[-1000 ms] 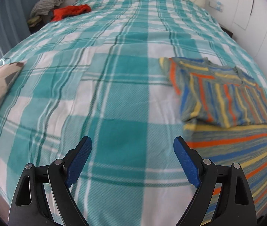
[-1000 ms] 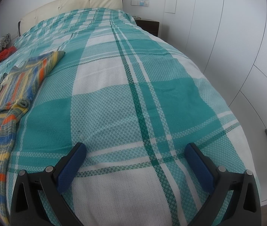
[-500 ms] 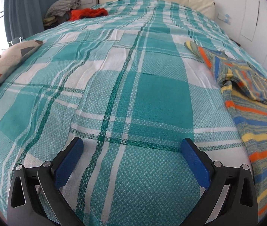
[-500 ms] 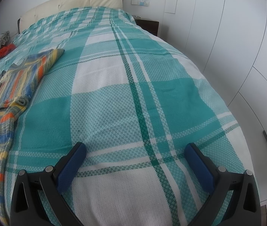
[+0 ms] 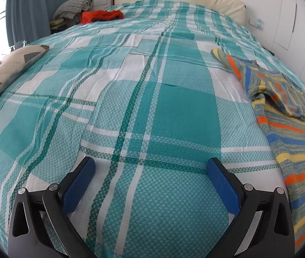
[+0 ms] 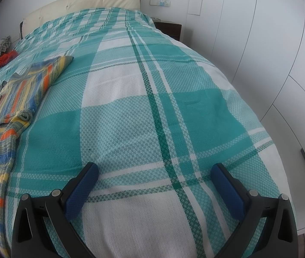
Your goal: Fold small clothes
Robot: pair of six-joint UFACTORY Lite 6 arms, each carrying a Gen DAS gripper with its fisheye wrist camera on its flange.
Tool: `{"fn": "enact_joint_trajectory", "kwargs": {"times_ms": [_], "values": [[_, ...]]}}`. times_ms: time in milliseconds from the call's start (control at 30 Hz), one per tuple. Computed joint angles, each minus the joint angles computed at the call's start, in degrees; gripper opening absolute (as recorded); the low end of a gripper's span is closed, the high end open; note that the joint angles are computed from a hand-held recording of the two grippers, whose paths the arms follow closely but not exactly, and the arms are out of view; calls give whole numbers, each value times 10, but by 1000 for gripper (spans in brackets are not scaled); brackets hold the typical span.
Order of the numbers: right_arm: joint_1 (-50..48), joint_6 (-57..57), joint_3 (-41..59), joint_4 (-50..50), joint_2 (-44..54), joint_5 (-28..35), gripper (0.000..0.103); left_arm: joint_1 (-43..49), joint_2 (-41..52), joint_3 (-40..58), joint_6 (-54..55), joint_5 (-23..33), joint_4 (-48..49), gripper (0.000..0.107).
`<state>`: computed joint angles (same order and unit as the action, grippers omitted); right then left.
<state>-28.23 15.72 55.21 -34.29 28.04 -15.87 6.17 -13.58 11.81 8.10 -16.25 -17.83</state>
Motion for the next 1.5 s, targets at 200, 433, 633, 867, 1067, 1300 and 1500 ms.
{"fn": "enact_joint_trajectory", "kwargs": {"times_ms": [200,433,633,867,1067,1300,1500], "values": [[0,0,1,0,1,0,103,1,-1,-1,-2,0,2,103],[0,1,1,-1,1,0,103,2,-2,-1,-5,1,6,103],[0,1,1,-1,1,-1,103,3,-3,-2,-8,1,9,103],[0,1,1,-1,2,-1,103,4,-4,-3,-11,1,13,103],[0,2,1,-2,2,-1,103,5,-5,-3,-15,1,18,103],[-1,2,1,-2,2,-2,103,7,-5,-4,-19,1,22,103],[-1,2,1,-1,3,-2,103,9,-6,-5,-23,1,27,103]]}}
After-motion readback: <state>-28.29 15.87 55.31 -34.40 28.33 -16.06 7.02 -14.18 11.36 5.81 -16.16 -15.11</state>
